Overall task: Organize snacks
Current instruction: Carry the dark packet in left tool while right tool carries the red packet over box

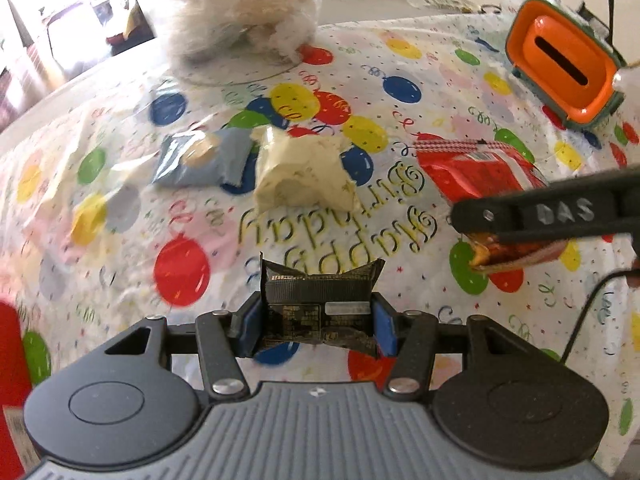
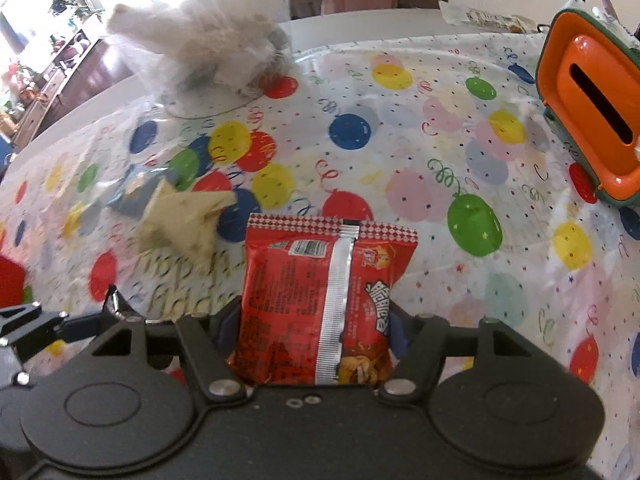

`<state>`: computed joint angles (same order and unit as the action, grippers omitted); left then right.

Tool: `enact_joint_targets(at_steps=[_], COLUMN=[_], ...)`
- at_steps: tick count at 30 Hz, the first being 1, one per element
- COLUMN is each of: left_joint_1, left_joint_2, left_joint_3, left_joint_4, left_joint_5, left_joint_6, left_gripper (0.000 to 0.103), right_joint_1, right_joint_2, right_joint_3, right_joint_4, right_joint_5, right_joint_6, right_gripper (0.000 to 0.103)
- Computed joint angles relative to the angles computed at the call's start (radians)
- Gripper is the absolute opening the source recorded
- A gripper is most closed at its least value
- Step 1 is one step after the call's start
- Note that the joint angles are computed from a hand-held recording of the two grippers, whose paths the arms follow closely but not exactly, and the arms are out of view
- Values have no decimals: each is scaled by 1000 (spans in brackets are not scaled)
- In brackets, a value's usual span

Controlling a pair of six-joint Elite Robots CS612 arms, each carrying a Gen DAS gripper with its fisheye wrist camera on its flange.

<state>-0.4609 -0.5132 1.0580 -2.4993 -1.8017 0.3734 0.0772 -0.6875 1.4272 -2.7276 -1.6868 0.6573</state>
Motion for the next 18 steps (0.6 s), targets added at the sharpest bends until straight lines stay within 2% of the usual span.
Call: enact_joint_targets(at_steps=[9,12,18], left_joint_1=[36,46,82], left_joint_2=[-62,-86,-121], left_joint_3=[81,109,140], left_joint_4=[-53,-78,-113], left_joint_5=[-22,4,-21], left_joint_6=[-63,-85,-122], left_gripper=[55,55,55], right_joint_1=[41,59,93], right_joint_2=[-53,-62,-67], right_joint_3=[55,55,33], right_joint_4=[-81,-98,-121], right_joint_5=[6,3,1], right_joint_6=[-41,-57,-100], right_gripper=[68,68,68])
